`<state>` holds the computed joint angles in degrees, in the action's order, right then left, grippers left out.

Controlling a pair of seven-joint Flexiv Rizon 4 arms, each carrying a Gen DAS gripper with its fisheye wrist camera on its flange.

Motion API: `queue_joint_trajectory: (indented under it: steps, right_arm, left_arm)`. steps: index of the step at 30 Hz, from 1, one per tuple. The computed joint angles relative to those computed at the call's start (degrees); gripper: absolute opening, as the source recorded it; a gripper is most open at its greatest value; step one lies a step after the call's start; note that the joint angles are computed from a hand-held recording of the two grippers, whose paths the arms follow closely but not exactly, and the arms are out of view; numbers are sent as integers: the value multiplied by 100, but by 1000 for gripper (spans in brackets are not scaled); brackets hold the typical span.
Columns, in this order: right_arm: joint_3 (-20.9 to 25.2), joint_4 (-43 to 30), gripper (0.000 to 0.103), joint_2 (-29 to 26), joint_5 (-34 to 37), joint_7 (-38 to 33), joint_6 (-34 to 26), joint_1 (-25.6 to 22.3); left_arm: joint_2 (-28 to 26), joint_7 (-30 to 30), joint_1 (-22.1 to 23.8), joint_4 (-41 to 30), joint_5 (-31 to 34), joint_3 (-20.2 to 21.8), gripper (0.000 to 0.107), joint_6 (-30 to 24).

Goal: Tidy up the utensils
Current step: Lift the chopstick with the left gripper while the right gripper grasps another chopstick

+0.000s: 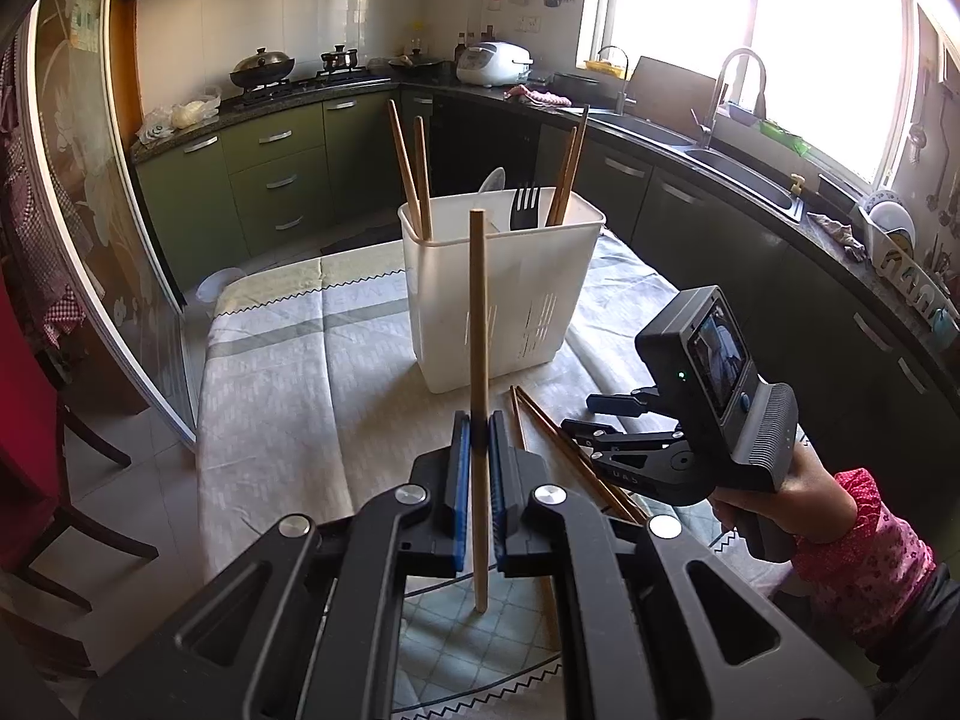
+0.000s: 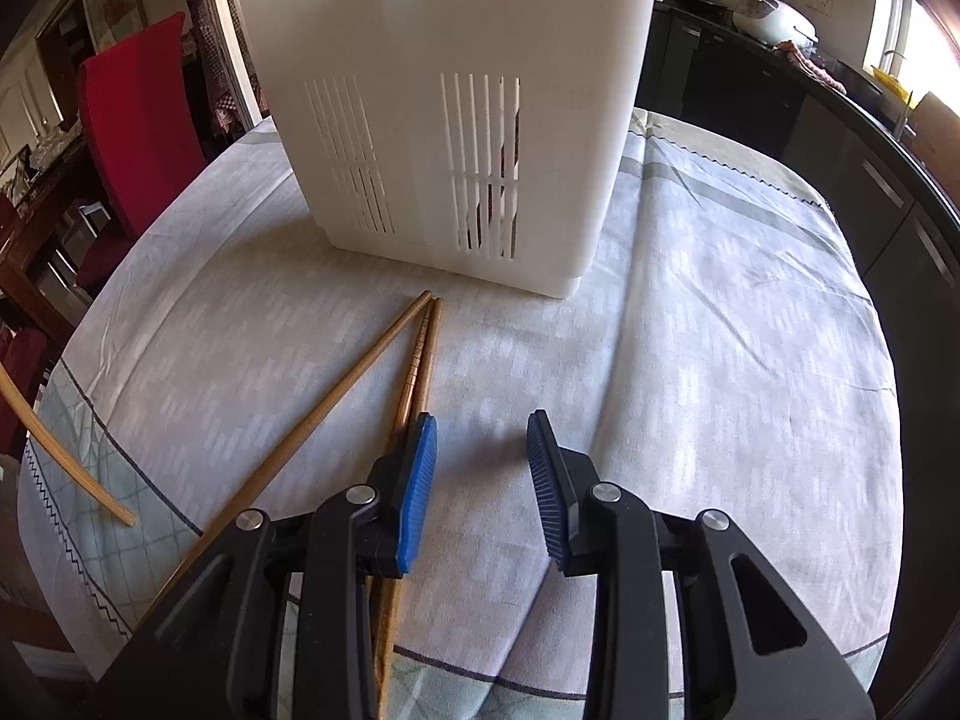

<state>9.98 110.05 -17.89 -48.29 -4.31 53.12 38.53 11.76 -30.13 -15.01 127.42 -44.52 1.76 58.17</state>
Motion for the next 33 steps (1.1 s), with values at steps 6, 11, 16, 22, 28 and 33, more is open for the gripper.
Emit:
queue_joint_trajectory:
  steps: [6, 11, 16, 22, 28, 33]
  right_arm:
    - [33, -102, 32, -20, -62, -52, -37, 44]
    - [0, -275, 32, -166, 62, -119, -215, 132]
    - [-19, -322, 32, -212, 116, -216, -226, 126]
    - [-33, -560, 32, -386, 291, -613, -278, 158]
    - [-36, -819, 10, -550, 762, -1027, -33, 68]
    - [-146, -732, 6, -518, 853, -943, 245, 92]
  left_arm:
    - [30, 27, 2, 1, -6, 14, 6, -32]
    - [27, 31, -1, 5, -9, 12, 6, -15]
    - [20, 4, 11, -15, 23, 10, 6, -25]
    - [12, -8, 15, -22, 69, 3, 6, -63]
    - [-16, -37, 25, -43, 94, -4, 6, -101]
    - [-24, -42, 29, -50, 90, -7, 6, -111]
